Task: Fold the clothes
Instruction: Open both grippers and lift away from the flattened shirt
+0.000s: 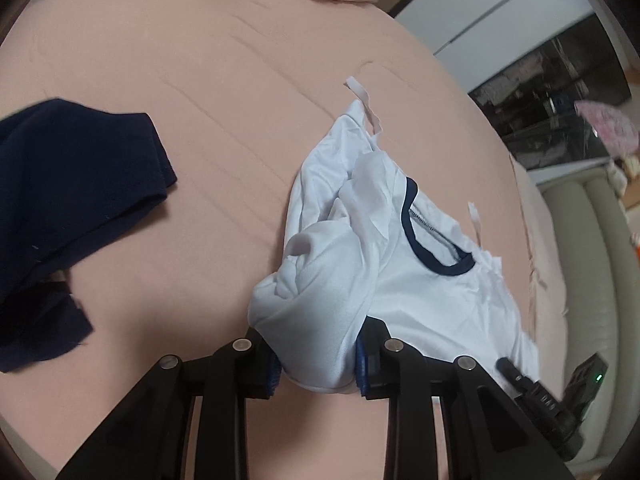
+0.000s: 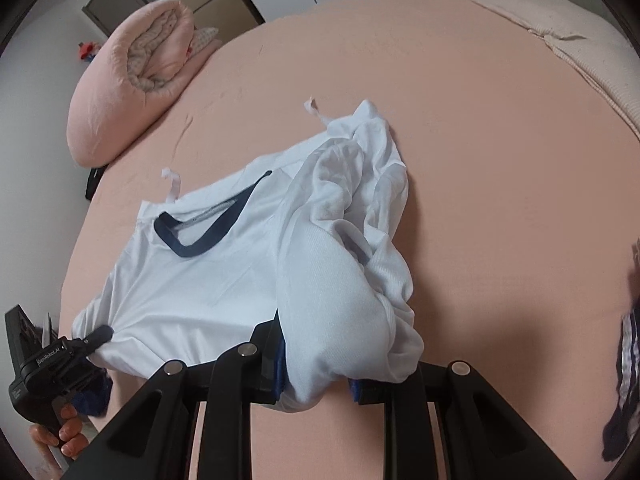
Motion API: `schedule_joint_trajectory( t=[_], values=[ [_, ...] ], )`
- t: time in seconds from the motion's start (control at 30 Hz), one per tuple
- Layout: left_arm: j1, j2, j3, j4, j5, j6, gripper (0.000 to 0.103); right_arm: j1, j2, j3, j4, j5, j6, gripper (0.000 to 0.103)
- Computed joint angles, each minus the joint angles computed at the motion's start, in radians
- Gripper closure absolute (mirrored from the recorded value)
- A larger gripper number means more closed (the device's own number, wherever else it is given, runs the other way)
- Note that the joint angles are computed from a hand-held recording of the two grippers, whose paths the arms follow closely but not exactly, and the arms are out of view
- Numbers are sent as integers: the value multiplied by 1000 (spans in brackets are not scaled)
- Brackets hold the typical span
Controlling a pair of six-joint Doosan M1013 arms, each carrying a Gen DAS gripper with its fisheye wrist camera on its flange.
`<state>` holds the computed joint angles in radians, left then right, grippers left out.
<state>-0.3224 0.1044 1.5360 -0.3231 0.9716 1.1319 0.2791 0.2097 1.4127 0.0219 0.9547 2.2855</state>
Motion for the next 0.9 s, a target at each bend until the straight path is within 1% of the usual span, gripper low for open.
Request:
schedule_joint_trajectory(
  t=[0.17, 0.3, 0.37, 0.53, 0.67, 0.8, 0.9],
  values=[
    [11, 13, -13, -38, 22, 10, 78, 15, -15, 20, -9, -6, 6, 82],
    [-17, 54, -61, -31, 36, -4, 78, 26, -34, 48, 2, -1, 4, 82],
    [-18, 60, -68, -31, 49, 13, 78, 33, -45, 63, 2, 4, 7, 82],
    [-32, 61, -77, -10, 84, 61, 78, 60, -60, 82, -11, 23, 10, 82],
    [-57, 63, -88, 38, 113, 114, 78, 86, -72, 95, -22, 53, 7, 82],
    [-72, 64, -93, 66, 124, 160, 78, 105, -84, 107, -29, 55, 26, 82],
    [-86, 75, -106, 88, 131, 159, 78, 113, -94, 117, -26, 48, 45, 82]
  ],
)
